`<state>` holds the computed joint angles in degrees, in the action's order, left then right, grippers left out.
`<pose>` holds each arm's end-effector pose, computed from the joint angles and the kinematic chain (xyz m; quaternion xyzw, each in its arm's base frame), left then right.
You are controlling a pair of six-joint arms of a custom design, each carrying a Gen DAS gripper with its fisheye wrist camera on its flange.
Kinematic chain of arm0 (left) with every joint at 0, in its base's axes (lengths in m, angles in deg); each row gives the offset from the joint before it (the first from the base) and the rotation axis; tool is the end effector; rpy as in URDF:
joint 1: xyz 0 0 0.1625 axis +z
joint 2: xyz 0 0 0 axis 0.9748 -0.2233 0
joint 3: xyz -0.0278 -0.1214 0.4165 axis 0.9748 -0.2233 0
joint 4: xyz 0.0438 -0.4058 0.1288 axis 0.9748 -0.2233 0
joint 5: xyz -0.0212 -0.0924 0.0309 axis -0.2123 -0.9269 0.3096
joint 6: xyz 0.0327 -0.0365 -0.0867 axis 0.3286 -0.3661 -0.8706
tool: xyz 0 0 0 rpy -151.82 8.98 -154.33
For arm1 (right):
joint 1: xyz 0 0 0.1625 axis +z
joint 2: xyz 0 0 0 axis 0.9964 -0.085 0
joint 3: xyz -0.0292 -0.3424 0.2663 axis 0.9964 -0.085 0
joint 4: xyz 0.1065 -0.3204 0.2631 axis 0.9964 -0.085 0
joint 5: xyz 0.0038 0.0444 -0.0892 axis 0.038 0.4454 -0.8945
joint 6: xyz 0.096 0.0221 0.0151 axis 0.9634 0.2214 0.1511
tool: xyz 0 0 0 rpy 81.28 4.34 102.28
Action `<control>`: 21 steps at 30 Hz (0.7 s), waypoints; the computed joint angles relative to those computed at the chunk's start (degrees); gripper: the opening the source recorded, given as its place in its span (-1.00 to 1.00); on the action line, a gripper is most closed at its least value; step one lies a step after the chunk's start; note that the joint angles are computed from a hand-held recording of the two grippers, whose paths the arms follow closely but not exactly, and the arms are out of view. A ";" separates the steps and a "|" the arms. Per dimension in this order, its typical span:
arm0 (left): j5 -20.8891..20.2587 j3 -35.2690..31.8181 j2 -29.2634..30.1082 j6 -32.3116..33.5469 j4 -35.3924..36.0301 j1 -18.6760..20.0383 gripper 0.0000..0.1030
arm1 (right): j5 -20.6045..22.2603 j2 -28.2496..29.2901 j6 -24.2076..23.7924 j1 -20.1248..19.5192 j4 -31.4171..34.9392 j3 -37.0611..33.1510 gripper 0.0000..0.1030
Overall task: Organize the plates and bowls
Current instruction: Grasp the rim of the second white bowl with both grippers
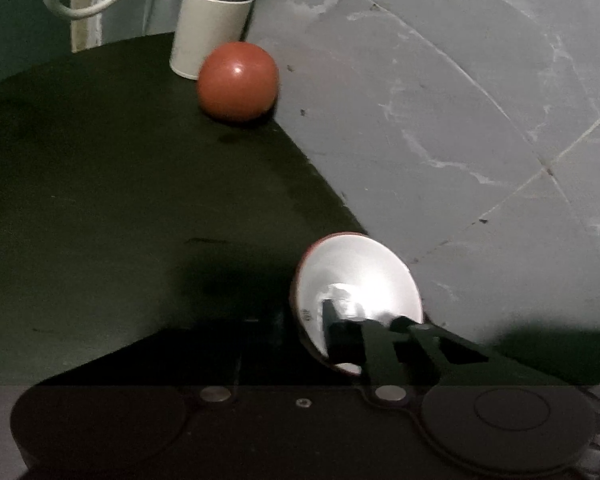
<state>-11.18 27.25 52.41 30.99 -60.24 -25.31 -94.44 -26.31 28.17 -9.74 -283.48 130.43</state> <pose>-0.3109 -0.6453 -0.1381 0.3142 0.9430 -0.0257 0.1067 -0.0357 -0.5032 0.2357 -0.2045 -0.8165 0.4796 0.2482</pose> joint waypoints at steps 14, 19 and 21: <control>-1.39 4.28 -2.46 1.11 -3.57 0.33 -0.76 | 3.03 -1.10 -4.62 -0.72 1.94 0.94 -0.67; -1.70 8.54 -5.88 0.13 -6.38 -0.50 -0.77 | 3.95 -2.81 -6.53 0.28 0.17 3.22 -0.70; -2.01 10.24 -7.47 -0.12 -7.31 -0.91 -0.77 | 4.16 -3.87 -6.95 0.92 -0.22 4.35 -0.70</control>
